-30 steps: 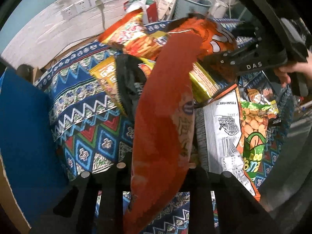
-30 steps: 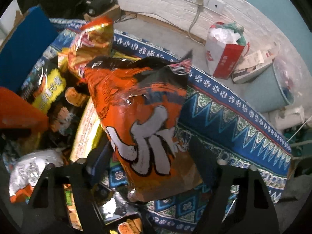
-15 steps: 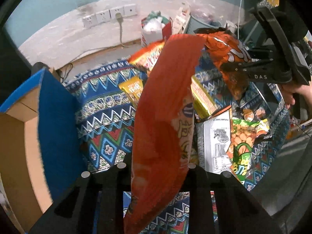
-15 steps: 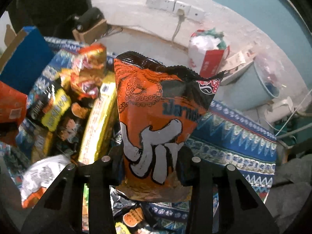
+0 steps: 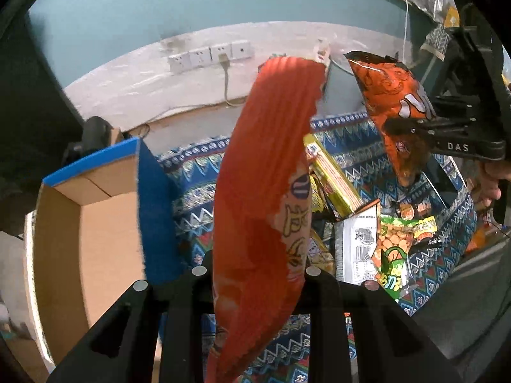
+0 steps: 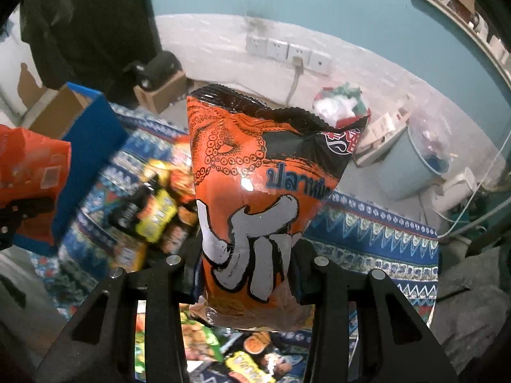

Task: Organize snacks
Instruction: 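Carry the red bag with the left tool while the right tool carries the orange chip bag to the box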

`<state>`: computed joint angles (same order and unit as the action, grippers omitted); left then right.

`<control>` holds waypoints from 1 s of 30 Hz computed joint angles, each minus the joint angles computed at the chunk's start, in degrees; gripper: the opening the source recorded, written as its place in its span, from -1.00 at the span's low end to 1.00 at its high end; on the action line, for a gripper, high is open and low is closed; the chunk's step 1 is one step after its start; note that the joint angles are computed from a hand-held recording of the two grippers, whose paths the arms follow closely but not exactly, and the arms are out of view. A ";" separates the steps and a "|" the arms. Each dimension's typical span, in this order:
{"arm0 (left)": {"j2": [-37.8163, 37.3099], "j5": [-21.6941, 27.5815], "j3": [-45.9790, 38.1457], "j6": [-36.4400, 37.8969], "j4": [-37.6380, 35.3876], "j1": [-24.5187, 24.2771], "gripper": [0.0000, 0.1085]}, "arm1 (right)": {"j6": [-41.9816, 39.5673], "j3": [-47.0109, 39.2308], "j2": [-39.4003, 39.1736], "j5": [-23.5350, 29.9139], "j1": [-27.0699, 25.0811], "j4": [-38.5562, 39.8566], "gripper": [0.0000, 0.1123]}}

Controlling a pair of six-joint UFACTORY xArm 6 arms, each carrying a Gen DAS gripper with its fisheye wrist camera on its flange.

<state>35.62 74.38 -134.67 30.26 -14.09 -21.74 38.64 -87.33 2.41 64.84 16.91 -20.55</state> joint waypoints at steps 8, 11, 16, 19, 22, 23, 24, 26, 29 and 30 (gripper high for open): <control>0.47 -0.29 -2.84 -1.38 -0.37 1.83 -0.55 | 0.01 -5.40 2.45 -1.16 2.24 -0.29 -0.30; 0.96 -0.59 -4.21 -1.64 -0.30 2.46 -0.55 | -0.72 -8.43 4.41 -1.18 3.05 -0.20 -0.30; 1.45 -1.75 -5.54 -2.58 0.91 3.62 -0.55 | -3.85 -12.88 7.74 -3.36 3.71 1.59 -0.30; 4.07 0.04 -10.16 -3.75 1.39 4.65 -0.55 | -5.03 -16.70 10.42 -3.02 4.24 2.22 -0.30; 5.87 1.02 -13.49 -4.80 1.66 5.76 -0.55 | -6.10 -22.00 14.04 -2.21 4.87 3.13 -0.30; 5.88 0.68 -13.57 -4.94 1.85 6.13 -0.55 | -6.38 -23.65 15.19 -1.89 5.03 3.49 -0.30; 4.90 -0.47 -11.85 -4.95 2.05 6.42 -0.55 | -6.81 -25.60 16.52 -1.51 5.16 3.93 -0.30; 4.37 -1.55 -10.87 -5.28 2.45 7.23 -0.55 | -7.73 -29.61 19.32 -0.65 5.41 4.66 -0.30; 3.61 -2.59 -9.37 -5.62 2.49 8.46 -0.55 | -9.19 -36.71 24.17 1.07 5.76 5.89 -0.30; 3.43 -2.91 -8.94 -5.73 2.65 8.82 -0.55 | -9.83 -39.71 26.13 1.94 5.92 6.50 -0.30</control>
<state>39.05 71.47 -143.61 24.53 -11.44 -12.92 28.81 -127.04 28.55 66.77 22.83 -14.05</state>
